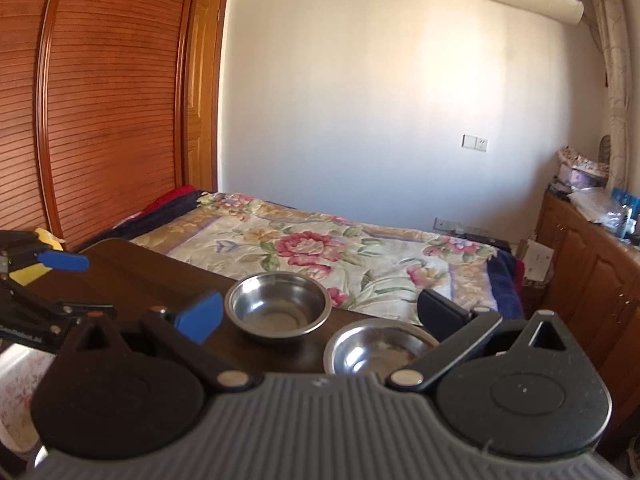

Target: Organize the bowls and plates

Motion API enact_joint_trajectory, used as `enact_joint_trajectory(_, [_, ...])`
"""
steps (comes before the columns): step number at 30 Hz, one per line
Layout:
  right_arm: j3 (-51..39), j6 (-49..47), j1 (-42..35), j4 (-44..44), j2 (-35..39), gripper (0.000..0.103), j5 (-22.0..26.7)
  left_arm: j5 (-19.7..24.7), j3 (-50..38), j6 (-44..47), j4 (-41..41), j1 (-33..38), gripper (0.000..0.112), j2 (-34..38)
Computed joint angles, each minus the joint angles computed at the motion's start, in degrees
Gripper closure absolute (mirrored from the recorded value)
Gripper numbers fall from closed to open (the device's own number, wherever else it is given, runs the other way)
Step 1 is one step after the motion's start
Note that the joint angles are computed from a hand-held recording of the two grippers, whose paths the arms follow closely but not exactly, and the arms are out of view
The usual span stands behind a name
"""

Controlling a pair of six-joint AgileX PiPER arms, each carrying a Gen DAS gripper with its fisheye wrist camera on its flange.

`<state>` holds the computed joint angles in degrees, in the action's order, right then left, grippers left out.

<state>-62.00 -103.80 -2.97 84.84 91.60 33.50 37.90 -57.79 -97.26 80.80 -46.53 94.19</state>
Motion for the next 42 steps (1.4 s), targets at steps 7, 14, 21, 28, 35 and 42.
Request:
enact_joint_trajectory(7, [-10.1, 12.89, 2.51, -11.42, 8.19, 0.016, -0.17, -5.09, -6.55, 4.0, -2.31, 5.03, 0.105, 5.92])
enact_joint_trajectory(14, [-16.5, 19.22, 4.44, -17.93, 14.28, 0.022, -0.33, -6.69, -10.35, 3.29, -0.63, 7.54, 0.112, 10.37])
enact_joint_trajectory(21, [-22.83, 26.02, 5.47, -24.64, 19.14, 0.024, 0.32, -8.49, -13.79, 6.7, -2.93, 9.71, 0.111, 13.88])
enact_joint_trajectory(28, [-29.87, 33.74, 6.03, -30.16, 23.97, 0.032, 3.1, -9.99, -17.62, 10.41, -7.19, 11.9, 0.111, 17.09])
enact_joint_trajectory(35, [-35.27, 39.75, 6.79, -34.87, 27.79, 0.04, 4.93, -12.18, -19.99, 12.45, -9.67, 13.58, 0.056, 19.11])
enact_joint_trajectory(42, [-38.45, 43.67, 7.14, -37.64, 29.91, 0.044, 7.02, -14.1, -22.42, 14.13, -12.25, 14.77, 0.049, 21.08])
